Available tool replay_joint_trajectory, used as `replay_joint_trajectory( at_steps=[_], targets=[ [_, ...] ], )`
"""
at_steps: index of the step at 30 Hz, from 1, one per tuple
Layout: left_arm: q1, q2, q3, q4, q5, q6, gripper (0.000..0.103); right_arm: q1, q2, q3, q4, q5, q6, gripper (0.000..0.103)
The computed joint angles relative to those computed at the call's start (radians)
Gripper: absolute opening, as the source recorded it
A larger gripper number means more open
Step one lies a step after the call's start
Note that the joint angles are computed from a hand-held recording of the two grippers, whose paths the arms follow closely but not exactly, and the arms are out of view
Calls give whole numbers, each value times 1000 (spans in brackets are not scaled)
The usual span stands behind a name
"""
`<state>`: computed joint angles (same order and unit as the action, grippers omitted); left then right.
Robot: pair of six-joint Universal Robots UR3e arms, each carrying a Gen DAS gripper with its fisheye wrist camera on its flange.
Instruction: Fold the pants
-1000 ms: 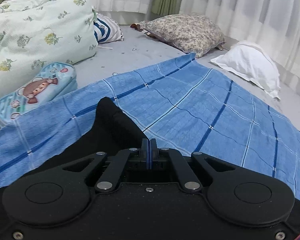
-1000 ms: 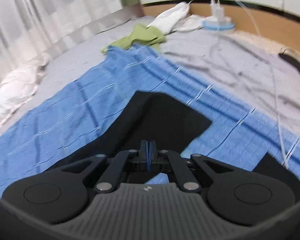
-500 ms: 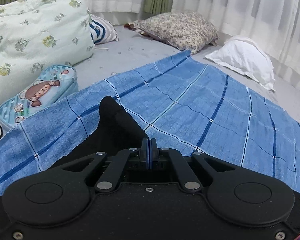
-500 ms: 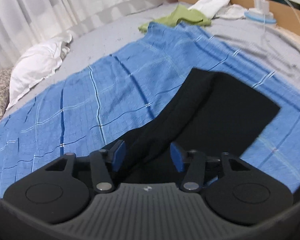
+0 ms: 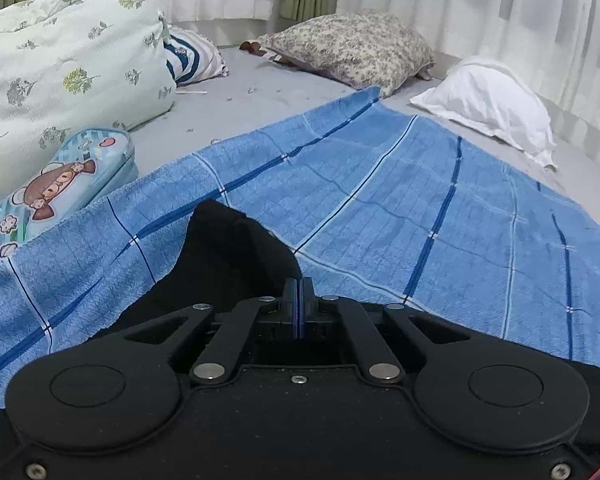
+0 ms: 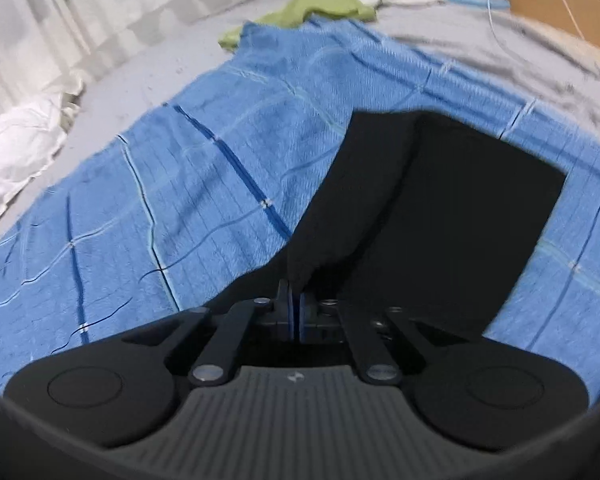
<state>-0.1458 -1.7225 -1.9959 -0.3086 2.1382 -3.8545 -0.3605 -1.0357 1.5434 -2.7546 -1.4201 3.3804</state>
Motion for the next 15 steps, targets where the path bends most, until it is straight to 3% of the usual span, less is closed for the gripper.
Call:
replay_joint_trajectory(
  at_steps=[9,15],
  targets=[
    [-118,201,-69,-89,83,-20,2,-211,-352,334,-18,220,-118,4],
    [-255,440,-208,-217,158,-117,2,-506,-719,662,121,449,-345,4]
  ],
)
